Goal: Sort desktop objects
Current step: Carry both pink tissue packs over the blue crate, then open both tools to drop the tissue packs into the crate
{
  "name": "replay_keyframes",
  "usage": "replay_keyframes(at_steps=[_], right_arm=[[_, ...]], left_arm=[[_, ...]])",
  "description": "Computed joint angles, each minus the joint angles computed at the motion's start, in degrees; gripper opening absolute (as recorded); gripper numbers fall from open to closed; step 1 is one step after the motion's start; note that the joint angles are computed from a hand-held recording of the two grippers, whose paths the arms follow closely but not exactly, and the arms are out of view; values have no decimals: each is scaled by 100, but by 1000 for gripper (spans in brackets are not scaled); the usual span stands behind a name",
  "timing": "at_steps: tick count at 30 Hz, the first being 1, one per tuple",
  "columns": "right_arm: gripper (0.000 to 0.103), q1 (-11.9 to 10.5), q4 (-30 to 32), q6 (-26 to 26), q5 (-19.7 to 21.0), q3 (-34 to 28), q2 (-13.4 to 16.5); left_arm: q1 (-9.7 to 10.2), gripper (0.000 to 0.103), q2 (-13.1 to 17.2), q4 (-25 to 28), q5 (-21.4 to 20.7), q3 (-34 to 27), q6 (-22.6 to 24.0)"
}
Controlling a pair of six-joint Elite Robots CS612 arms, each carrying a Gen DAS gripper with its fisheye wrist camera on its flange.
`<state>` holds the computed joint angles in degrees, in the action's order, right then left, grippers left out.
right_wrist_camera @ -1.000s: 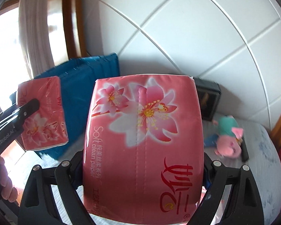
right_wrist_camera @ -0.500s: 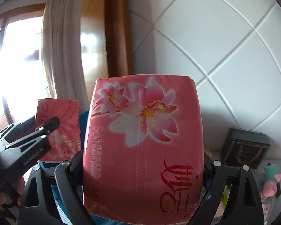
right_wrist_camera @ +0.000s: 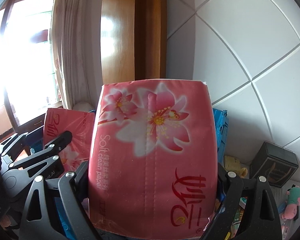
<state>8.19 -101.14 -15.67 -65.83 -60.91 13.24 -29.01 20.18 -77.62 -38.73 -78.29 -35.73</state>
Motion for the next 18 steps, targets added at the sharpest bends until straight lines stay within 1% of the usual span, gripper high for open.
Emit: replay_keyframes(at_steps=[2, 3, 4, 5, 7, 12, 18], right_arm=[[93, 14, 20, 18, -42, -8, 4], [93, 17, 41, 23, -51, -9, 4], [97, 23, 44, 31, -79, -15, 6], [101, 33, 6, 46, -147, -30, 13], [103, 50, -61, 74, -269, -65, 26], [103, 51, 23, 79, -386, -250, 91], [103, 37, 229, 77, -501, -514, 190]], left_arm=[[10, 62, 19, -70, -31, -17, 33], [5, 73, 32, -115, -17, -31, 62], [-5, 81, 48, -164, 2, -49, 96], [-12, 81, 58, -206, 14, -66, 130], [-18, 81, 57, -173, -24, -90, 138], [-44, 81, 74, 62, -125, -182, -16], [-100, 81, 119, 226, -196, -336, -104]])
